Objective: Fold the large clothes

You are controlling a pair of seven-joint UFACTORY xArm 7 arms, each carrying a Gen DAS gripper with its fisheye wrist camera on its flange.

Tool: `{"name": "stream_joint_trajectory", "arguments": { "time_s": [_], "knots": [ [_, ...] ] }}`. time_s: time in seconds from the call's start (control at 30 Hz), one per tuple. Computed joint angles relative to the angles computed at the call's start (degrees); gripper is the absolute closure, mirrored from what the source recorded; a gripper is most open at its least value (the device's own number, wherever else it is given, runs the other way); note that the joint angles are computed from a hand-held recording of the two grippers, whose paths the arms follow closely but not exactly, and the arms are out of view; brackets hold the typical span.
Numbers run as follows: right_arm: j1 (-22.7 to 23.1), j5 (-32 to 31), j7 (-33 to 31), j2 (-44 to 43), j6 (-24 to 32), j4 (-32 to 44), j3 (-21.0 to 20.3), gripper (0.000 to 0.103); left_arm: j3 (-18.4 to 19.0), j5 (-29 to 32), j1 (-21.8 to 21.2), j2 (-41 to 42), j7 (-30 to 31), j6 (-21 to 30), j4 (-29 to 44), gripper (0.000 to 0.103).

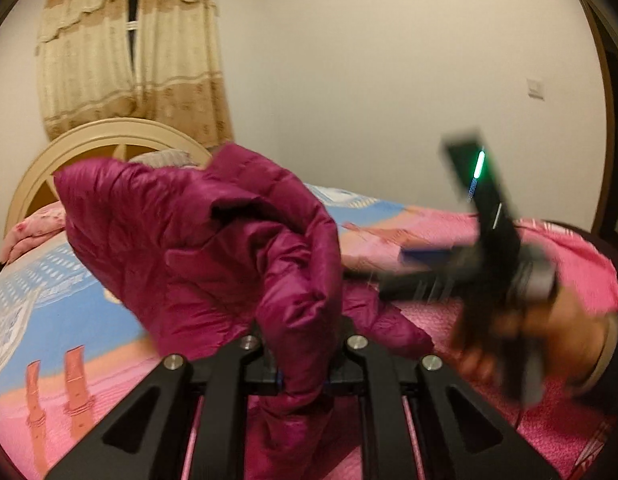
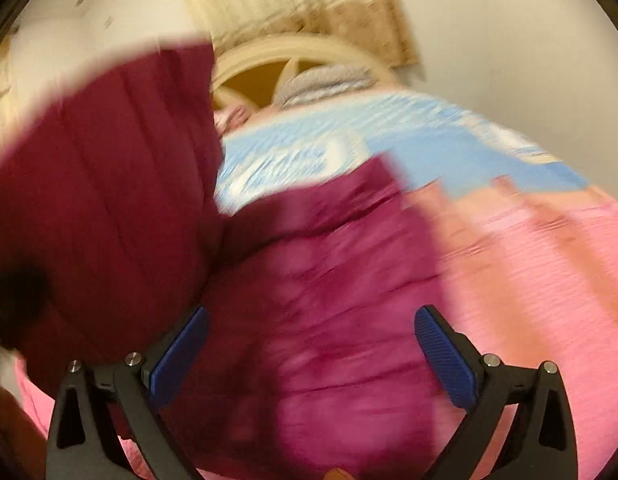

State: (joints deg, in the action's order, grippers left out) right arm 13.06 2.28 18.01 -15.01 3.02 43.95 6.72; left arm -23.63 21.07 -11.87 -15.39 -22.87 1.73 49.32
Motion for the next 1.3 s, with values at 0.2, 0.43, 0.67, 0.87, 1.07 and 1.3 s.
{"name": "stream_joint_trajectory", "arguments": {
  "time_s": [0.2, 0.43, 0.67, 0.87, 1.07, 1.3],
  "knots": [
    [2.37, 1.32, -8.54, -4.91, 2.16, 3.06, -6.24, 0.001, -6.12, 10.62, 3.84, 6.15, -5.43, 1.43, 4.28, 0.09],
    [20.03, 18.59, -29.54, -0.61, 12.28, 16.95, -17.65, 0.001, -5.22, 20.26, 1.67, 10.08, -10.13, 3.5, 5.62, 0.09],
    [24.16, 40.4, -48.0, 12.94, 30.72, 32.58, -21.31, 0.025, -1.16, 24.75, -1.96, 11.87, -14.51, 4.34, 8.05, 0.086],
    [19.83, 30.39, -38.8, 19.06, 31.58, 33.69, -18.8, 0.025, 1.52, 28.65, -2.94, 4.33, -21.52, 4.39, 2.86, 0.03],
    [15.34, 30.02, -36.35, 17.94, 27.21, 27.91, -15.51, 0.025, -1.07, 26.47, 3.35, -7.8, -22.99, 1.95, -4.54, 0.009],
    [10.27, 31.22, -37.35, 14.79, 22.42, 21.08, -11.12, 0.025, -9.79, 23.59, 20.97, -3.84, -30.31, 8.27, 4.27, 0.0]
  ]
}}
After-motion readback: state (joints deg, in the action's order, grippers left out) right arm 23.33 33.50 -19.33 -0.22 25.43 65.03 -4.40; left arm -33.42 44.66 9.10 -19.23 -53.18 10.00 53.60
